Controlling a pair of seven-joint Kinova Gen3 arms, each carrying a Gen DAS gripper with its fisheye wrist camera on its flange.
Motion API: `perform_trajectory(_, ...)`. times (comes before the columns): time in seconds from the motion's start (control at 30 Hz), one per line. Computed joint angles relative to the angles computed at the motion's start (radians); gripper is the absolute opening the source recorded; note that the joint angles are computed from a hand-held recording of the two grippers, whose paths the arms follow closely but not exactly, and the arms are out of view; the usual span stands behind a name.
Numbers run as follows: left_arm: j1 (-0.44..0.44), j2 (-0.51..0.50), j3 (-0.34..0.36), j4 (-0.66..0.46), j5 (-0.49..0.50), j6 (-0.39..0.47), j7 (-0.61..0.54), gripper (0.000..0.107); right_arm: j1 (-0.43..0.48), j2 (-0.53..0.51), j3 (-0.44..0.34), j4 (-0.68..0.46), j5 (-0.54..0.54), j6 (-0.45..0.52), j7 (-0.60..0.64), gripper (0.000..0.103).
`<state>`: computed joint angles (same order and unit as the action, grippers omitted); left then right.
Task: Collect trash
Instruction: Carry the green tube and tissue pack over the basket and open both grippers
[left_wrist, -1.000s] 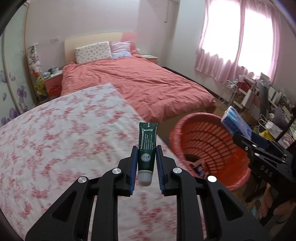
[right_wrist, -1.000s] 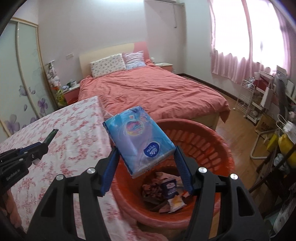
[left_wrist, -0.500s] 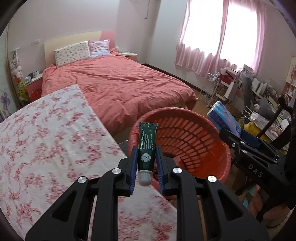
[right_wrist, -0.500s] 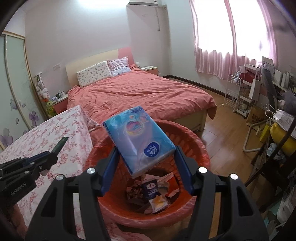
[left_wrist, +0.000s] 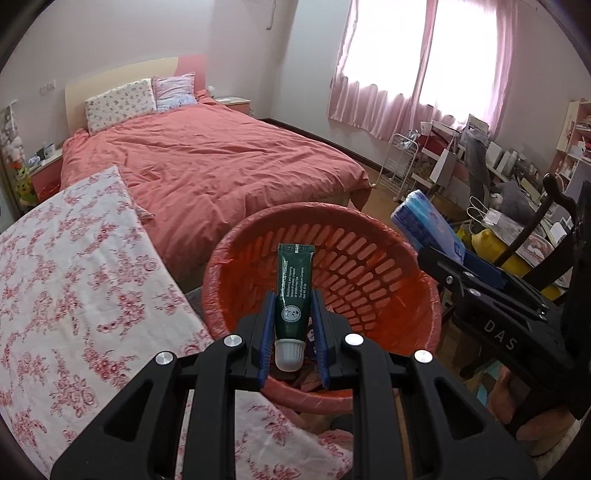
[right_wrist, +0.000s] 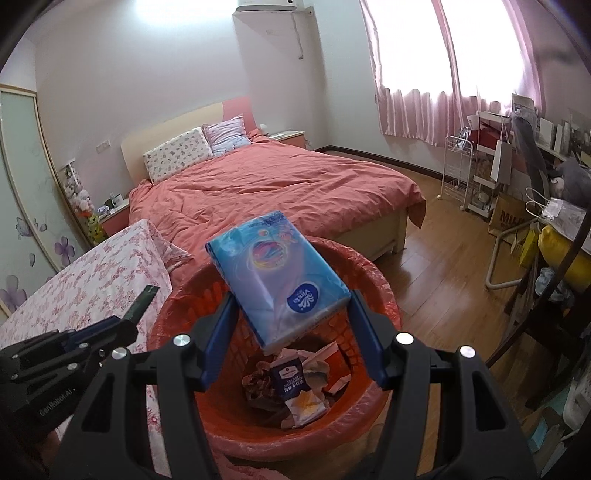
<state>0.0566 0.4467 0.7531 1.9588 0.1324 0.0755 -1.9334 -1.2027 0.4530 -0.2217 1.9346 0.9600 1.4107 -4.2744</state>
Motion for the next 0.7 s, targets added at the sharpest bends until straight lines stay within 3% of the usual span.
perform_trajectory(0.2,0.084,0.016,-0.073,-0.032,0.008,0.024,0.013,0.021,0.019,-0.022,0.0,0.053,0.035,-0.054,-0.056,0.062)
perform_trajectory(0.33,0.134,0.02,-0.126,-0.047,0.019,0.041,0.023,0.039,0.033,-0.032,-0.006,0.093,0.056,-0.089,-0.106,0.066)
perform_trajectory(0.47,0.173,0.007,-0.188,-0.038,0.022,0.038,0.034,0.039,0.029,-0.025,-0.016,0.094,0.044,-0.081,-0.127,0.069)
perform_trajectory(0.57,0.162,-0.016,-0.201,-0.012,0.023,0.024,0.04,0.04,0.016,-0.015,-0.019,0.069,0.023,-0.049,-0.105,0.072)
perform_trajectory(0.7,0.091,-0.07,-0.169,0.062,0.01,-0.036,0.038,0.051,-0.035,0.012,-0.019,-0.009,0.001,0.056,-0.045,0.082)
